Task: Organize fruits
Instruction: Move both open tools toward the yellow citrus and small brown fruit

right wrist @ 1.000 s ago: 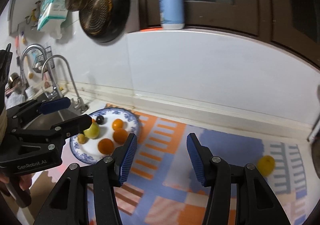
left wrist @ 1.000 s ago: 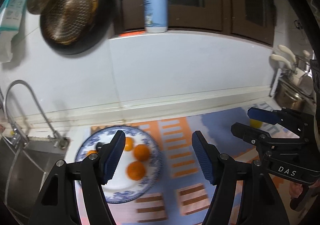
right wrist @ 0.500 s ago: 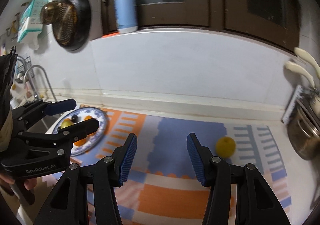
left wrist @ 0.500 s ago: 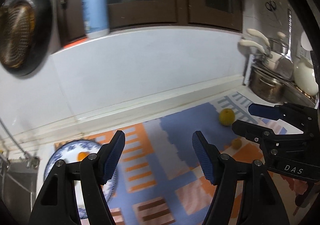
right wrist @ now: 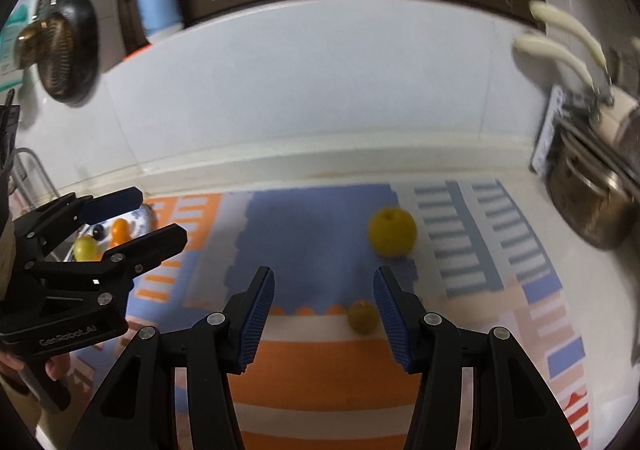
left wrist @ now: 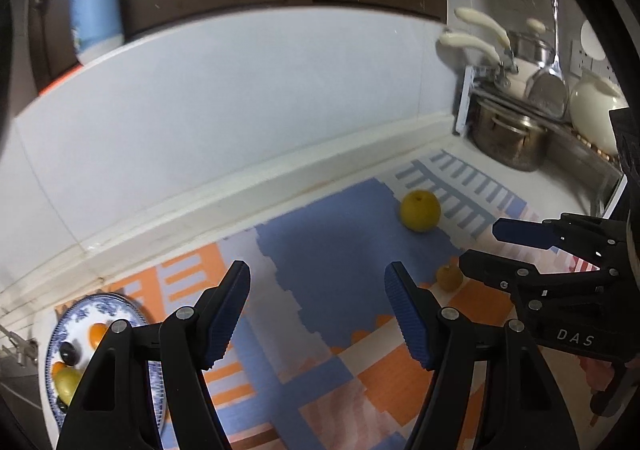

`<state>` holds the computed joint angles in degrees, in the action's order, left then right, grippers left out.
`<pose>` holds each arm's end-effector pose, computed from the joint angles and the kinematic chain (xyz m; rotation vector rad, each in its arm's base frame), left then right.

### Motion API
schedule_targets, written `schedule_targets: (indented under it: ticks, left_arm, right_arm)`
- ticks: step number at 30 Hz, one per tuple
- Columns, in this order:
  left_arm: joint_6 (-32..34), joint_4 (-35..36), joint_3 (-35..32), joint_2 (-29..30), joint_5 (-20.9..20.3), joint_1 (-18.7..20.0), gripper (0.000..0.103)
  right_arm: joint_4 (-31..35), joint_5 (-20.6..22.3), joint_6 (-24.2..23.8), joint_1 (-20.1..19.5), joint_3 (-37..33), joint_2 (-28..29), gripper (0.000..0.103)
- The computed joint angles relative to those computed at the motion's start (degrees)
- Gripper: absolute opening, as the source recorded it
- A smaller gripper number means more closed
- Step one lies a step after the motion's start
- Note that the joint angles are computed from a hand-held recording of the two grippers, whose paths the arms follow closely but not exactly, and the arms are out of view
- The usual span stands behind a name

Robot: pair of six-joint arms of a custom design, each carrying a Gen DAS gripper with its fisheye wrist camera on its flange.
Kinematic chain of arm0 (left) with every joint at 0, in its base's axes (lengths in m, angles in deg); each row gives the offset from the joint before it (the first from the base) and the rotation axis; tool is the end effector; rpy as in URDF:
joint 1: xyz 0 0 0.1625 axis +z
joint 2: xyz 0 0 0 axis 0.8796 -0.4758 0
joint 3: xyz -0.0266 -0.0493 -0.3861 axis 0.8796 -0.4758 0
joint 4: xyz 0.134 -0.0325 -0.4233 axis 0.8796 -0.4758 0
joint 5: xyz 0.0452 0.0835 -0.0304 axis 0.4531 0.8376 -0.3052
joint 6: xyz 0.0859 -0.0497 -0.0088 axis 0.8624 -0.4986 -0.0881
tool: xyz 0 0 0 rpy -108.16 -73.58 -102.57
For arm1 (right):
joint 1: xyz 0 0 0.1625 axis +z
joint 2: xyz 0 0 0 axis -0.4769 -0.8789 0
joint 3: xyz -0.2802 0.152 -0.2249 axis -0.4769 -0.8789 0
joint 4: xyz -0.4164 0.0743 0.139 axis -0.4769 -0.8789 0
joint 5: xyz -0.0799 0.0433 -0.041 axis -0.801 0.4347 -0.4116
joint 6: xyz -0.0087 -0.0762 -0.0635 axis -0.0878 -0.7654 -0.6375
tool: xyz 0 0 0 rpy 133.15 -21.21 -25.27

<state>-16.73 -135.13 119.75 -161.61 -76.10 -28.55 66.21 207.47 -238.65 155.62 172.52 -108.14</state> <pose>-0.2827 -0.3821 0.1422 1.6716 2.3347 -0.5161 0.2329 -0.2444 0.1650 -0.1518 -2.0052 1.1558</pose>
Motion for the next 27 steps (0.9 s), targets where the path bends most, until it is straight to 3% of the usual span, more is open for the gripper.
schedule_targets:
  ticks: [10, 13, 19, 27]
  left_arm:
    - [0.3, 1.2, -1.6, 6.4, -0.6, 0.6, 0.069]
    - [0.3, 0.9, -1.9, 7.7, -0.3, 0.8, 0.069]
    - [0.2, 0.7, -2.7, 9.3, -0.3, 1.3, 0.069]
    - [0.0, 0.6, -3.9, 11.6, -1.0, 1.2, 0.069]
  right_arm:
    - [-1.1, -4.8, 2.5, -7.6, 4.9, -3.3, 0.053]
    - [-3.3, -7.6, 0.3, -9.7, 6.3, -5.0, 0.053]
    - [-5.1, -8.5, -2.3, -12.2, 6.8, -4.9, 0.052]
    - [-7.5, -9.3, -6.1, -14.1, 7.7, -6.1, 0.034]
